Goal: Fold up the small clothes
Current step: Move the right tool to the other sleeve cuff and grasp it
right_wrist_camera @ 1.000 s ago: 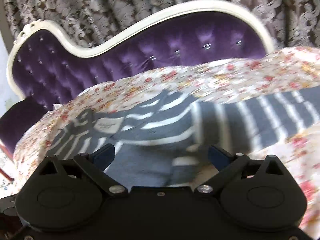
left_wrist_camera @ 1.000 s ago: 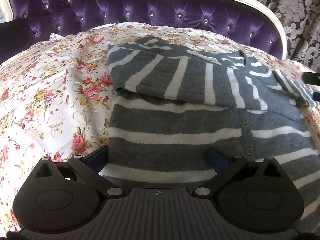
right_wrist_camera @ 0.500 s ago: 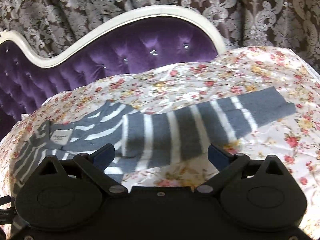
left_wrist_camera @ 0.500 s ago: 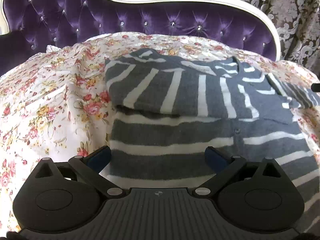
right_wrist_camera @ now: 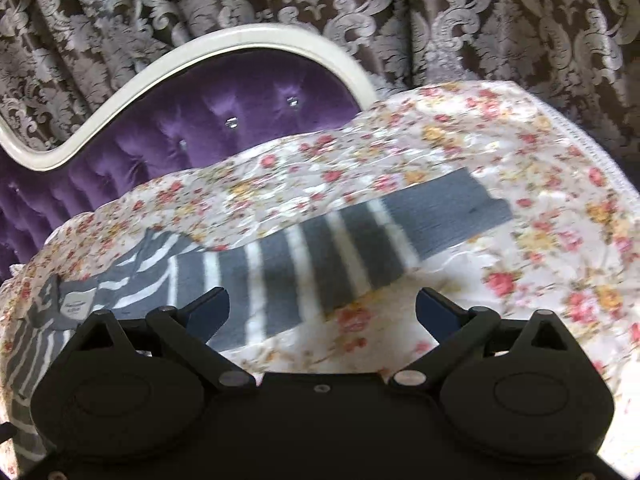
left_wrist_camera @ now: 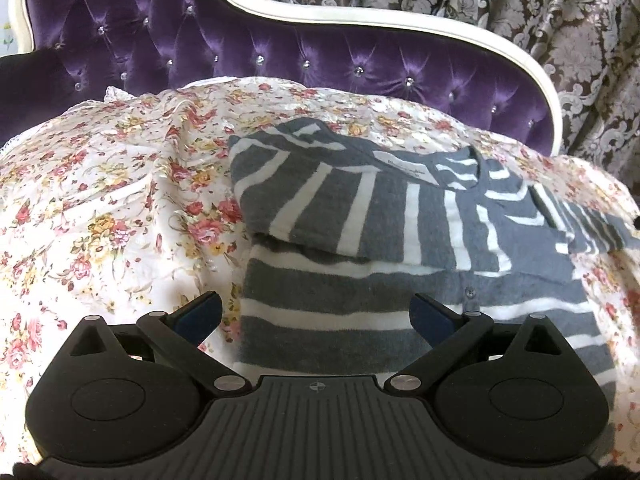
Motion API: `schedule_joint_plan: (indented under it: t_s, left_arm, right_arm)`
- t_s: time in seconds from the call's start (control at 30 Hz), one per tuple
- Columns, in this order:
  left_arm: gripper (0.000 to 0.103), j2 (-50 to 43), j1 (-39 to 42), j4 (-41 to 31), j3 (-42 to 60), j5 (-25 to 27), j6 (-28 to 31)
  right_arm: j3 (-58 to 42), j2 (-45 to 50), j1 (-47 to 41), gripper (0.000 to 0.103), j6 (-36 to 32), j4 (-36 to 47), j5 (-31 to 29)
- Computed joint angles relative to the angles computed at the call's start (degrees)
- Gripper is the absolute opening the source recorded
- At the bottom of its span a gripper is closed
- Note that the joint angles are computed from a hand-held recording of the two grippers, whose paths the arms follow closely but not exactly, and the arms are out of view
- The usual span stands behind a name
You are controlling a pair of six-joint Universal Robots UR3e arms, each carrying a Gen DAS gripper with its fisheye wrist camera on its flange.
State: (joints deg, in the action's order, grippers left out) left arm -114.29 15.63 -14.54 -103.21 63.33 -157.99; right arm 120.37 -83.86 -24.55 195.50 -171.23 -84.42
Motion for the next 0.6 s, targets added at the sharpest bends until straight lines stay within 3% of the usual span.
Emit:
schedule_joint_plan:
  t_s: [0.3,0.6]
  left_arm:
    - [0.101,-1.0,-0.3,-1.3,0.9,0.8,0.1]
    - [0.101,-1.4,-0.9,-1.3,0.8,1.2,1.3]
  right_arm:
    - [1.7,3.7,-7.4,0.100,-0.5,-4.5,1.6]
    - [0.1,13.8,-12.8,0.100,6.8,-14.6,5.2]
